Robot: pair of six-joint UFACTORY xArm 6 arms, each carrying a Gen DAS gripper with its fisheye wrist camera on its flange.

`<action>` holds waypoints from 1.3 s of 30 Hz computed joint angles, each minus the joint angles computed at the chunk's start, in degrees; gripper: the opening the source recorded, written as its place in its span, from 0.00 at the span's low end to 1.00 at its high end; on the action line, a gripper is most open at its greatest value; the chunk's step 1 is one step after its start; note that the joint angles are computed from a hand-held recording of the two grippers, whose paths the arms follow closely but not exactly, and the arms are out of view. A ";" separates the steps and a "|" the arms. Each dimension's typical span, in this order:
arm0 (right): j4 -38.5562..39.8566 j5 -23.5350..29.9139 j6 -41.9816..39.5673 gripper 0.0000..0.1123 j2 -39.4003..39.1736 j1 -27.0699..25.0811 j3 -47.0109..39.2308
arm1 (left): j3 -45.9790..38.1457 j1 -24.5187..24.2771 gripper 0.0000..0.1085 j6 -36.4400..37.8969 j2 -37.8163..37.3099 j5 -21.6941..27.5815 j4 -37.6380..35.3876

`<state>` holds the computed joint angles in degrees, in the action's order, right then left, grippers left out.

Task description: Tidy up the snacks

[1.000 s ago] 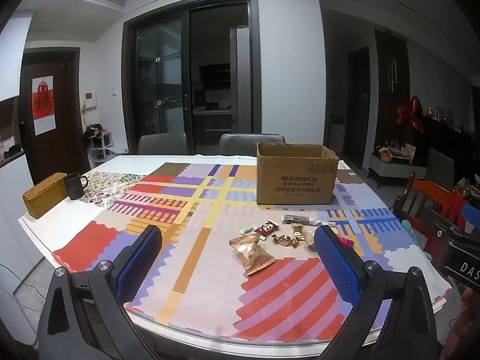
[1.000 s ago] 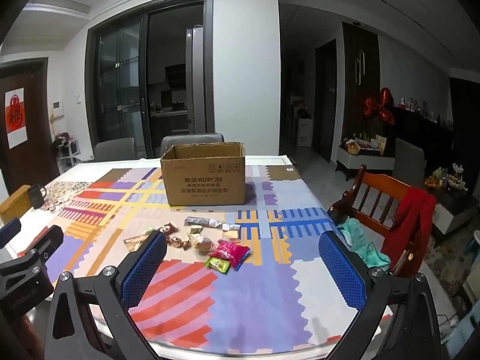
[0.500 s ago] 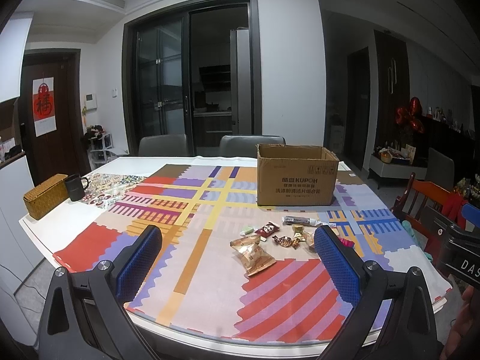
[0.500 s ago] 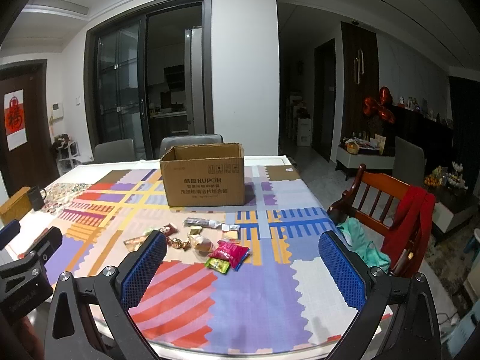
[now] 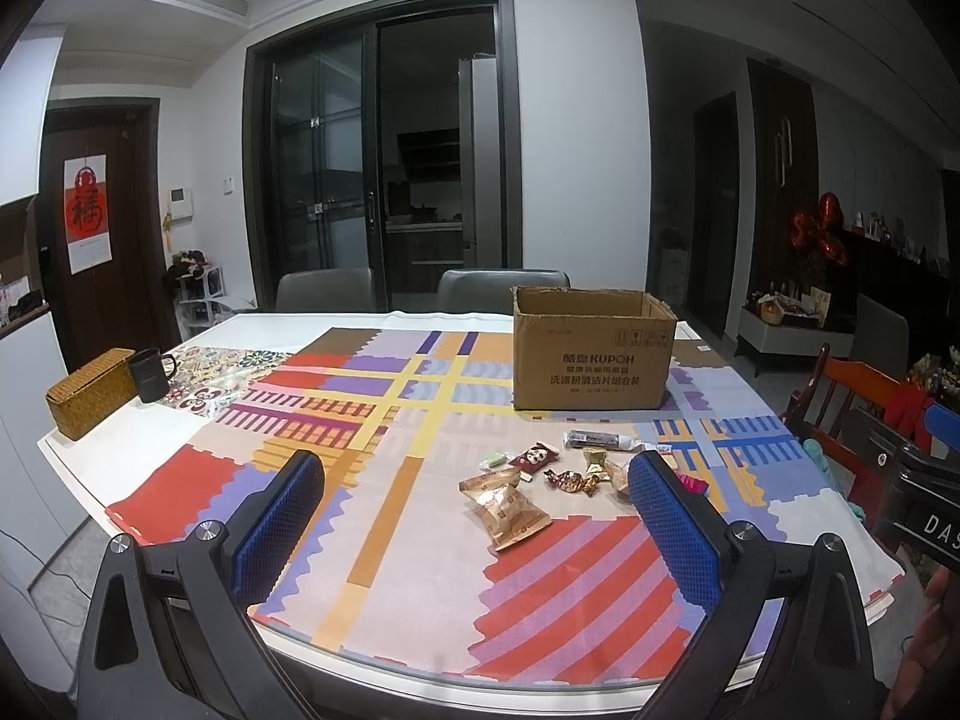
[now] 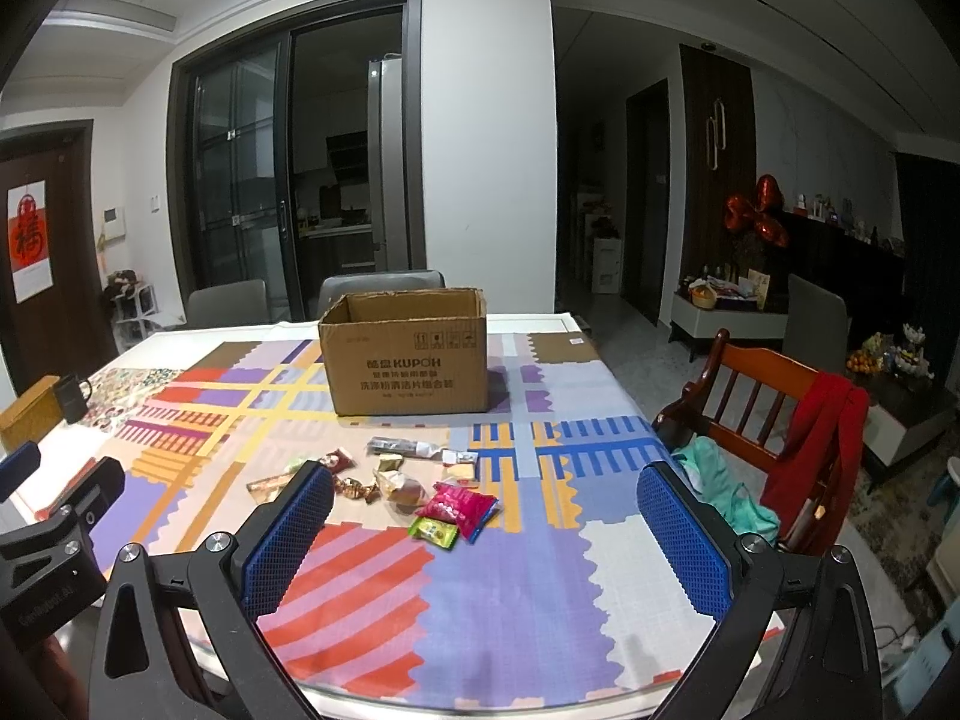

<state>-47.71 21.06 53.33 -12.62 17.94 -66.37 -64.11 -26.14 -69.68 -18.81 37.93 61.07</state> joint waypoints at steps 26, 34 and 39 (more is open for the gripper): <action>1.22 0.27 -0.83 0.91 -0.75 -0.29 0.22 | 0.52 0.15 0.95 -0.40 -0.25 -0.29 0.38; 0.86 0.20 -0.52 0.91 -0.68 -0.29 0.25 | 0.52 0.10 0.95 -0.50 -0.21 -0.28 0.41; 0.58 0.03 -0.40 0.91 -0.64 -0.35 0.26 | 0.49 0.11 0.95 -0.53 -0.17 -0.28 0.48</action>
<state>-47.13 21.09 52.93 -13.25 17.59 -66.11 -63.62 -26.03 -70.21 -18.98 37.65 61.54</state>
